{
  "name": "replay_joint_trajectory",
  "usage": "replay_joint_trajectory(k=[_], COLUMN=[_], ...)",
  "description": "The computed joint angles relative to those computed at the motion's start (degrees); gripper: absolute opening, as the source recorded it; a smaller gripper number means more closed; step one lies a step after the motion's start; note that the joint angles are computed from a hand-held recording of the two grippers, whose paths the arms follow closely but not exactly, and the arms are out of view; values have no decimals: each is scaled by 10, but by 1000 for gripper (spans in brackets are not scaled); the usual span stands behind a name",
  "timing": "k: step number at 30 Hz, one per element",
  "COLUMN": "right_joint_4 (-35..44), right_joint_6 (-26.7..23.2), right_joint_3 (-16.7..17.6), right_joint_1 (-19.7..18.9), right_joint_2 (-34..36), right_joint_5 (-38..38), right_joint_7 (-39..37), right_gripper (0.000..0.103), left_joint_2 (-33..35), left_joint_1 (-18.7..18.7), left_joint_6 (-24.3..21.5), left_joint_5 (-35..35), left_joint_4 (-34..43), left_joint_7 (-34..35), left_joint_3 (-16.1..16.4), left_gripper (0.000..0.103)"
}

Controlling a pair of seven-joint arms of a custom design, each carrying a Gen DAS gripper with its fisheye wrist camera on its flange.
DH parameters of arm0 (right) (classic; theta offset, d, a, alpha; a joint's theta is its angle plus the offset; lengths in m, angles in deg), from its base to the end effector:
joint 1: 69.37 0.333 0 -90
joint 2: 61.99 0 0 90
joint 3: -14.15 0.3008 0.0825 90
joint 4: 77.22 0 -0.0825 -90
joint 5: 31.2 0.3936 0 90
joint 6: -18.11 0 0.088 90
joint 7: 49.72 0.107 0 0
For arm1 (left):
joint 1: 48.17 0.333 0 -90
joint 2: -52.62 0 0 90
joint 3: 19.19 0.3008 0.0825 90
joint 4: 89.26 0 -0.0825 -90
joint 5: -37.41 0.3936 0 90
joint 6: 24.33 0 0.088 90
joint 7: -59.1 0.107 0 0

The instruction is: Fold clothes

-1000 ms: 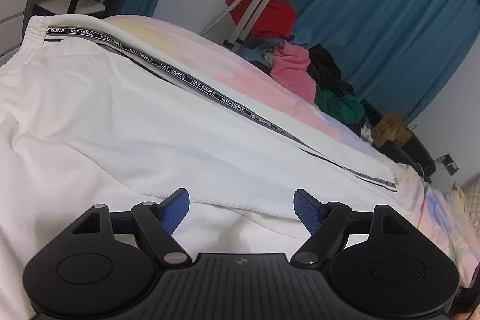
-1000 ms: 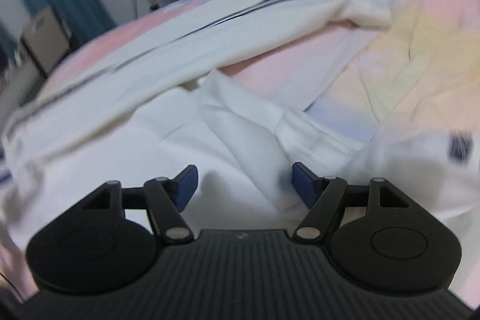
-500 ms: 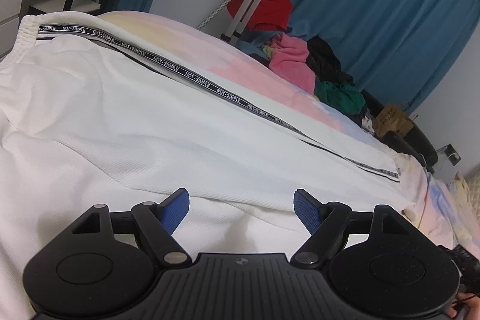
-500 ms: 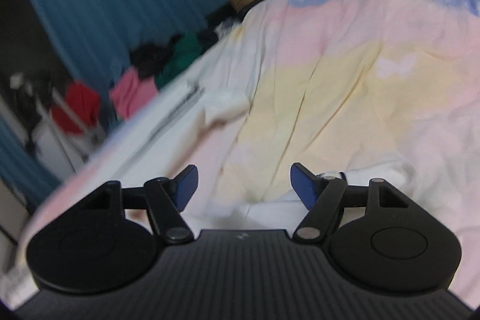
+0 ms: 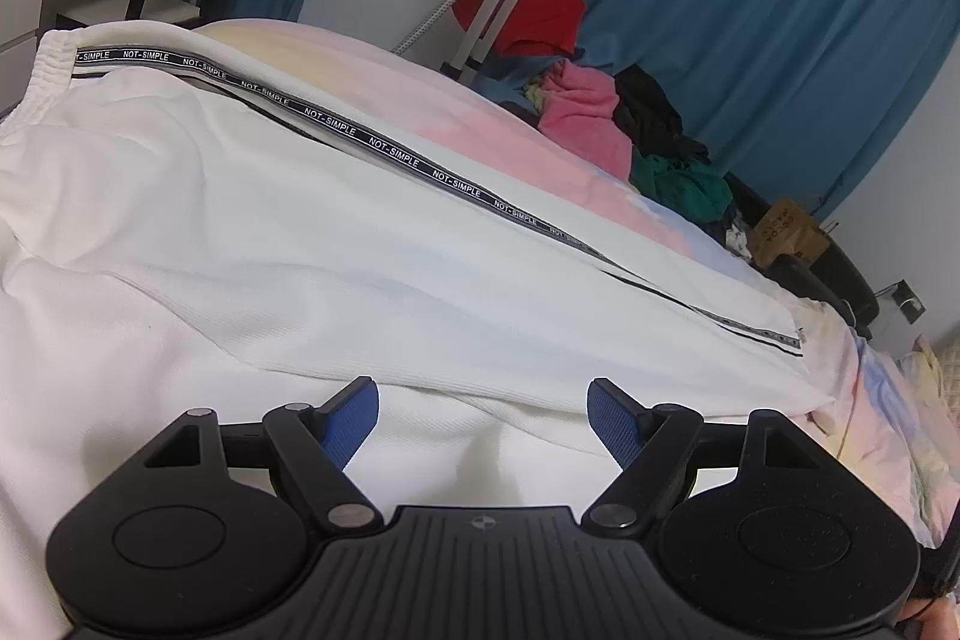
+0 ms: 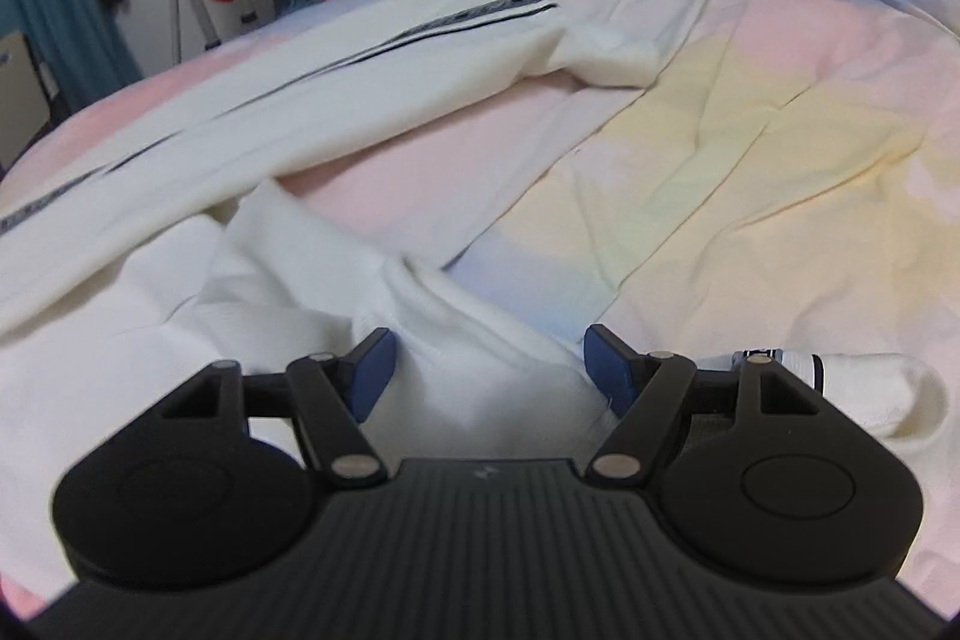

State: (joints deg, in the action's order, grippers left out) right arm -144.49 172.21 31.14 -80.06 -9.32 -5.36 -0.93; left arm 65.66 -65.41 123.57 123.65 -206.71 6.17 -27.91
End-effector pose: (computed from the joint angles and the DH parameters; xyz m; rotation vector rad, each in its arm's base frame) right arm 0.8036 -0.0089 0.2979 -1.9196 1.4304 -0.3707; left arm 0.5385 -0.2794 0.3284 -2.2467 0.8912 -0.9985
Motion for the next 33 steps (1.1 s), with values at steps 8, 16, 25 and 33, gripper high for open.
replay_joint_trajectory(k=[8,16,25,33], right_joint_4=[-67,-2,41,-14], right_joint_6=[-32,-108,-94,75], right_joint_3=[54,41,-12,-12], right_joint_1=[-37,-43,13,41], right_joint_2=[-45,-16,9,-21], right_joint_5=[67,172,110,45], right_joint_7=[-173,-101,-60,-59], right_gripper=[72,61,46,12], left_joint_2=[-5,-2,3,4], left_joint_1=[3,4,2,1], left_joint_6=[6,8,7,7], left_joint_5=[9,11,3,-2], left_joint_4=[-5,-2,2,0], left_joint_7=[-17,-21,-11,-2], left_joint_3=[0,0,1,2], left_gripper=[78,78,78,78])
